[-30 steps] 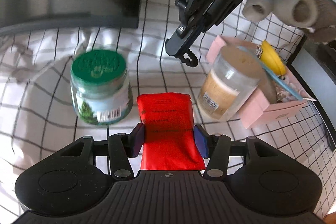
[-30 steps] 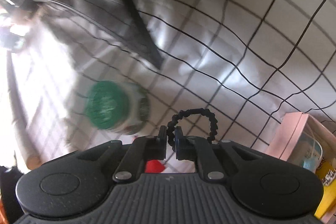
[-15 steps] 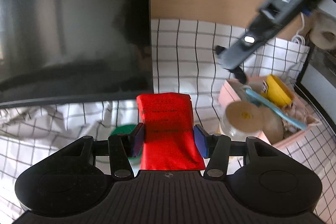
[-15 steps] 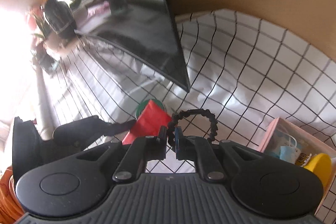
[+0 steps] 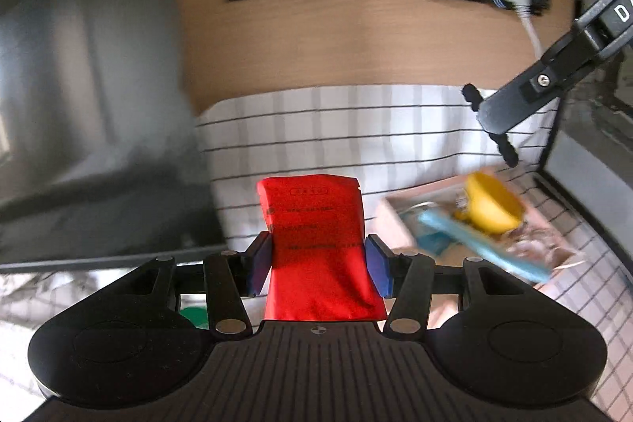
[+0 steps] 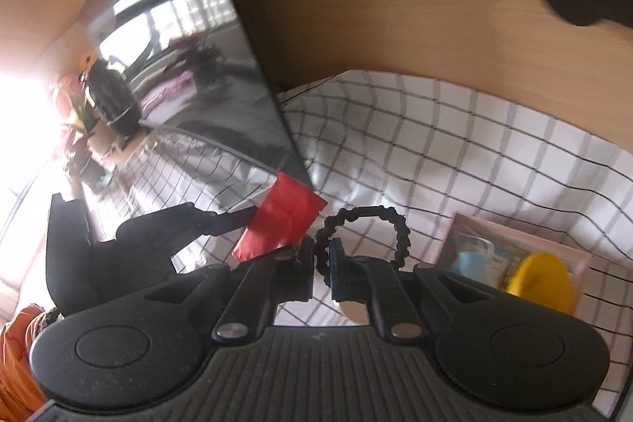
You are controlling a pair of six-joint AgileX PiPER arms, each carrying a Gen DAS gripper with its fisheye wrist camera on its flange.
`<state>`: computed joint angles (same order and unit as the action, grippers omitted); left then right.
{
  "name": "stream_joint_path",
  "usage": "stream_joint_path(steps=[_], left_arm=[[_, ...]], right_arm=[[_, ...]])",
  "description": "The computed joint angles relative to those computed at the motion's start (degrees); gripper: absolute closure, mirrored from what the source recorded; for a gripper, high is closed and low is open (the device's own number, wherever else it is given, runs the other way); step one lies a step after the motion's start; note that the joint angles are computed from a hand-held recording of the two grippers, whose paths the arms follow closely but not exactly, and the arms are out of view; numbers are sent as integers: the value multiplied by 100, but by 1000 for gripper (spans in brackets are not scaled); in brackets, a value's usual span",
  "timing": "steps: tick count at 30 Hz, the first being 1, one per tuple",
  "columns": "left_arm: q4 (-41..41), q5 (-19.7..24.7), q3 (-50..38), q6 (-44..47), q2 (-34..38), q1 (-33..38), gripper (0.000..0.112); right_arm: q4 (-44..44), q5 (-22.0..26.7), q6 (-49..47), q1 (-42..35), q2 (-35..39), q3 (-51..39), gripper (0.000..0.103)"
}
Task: Organize soft objects
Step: 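Carry the red pouch and black hair tie over the pink box, then lower the pouch and hair tie into the pink box and open both tools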
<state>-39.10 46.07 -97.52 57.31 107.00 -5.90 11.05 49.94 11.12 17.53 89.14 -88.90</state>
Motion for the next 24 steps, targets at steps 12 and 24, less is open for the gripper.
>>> stream_joint_path(steps=[12,24], left_arm=[[-731,85,464,-31,194,-1169,56],[-471,-935,748,-614,808,-1728,54]], right_arm=[[186,-961,-34,-1034,-1235,1990,96],[2218,-1639,-1508,-1562,400,2280,95]])
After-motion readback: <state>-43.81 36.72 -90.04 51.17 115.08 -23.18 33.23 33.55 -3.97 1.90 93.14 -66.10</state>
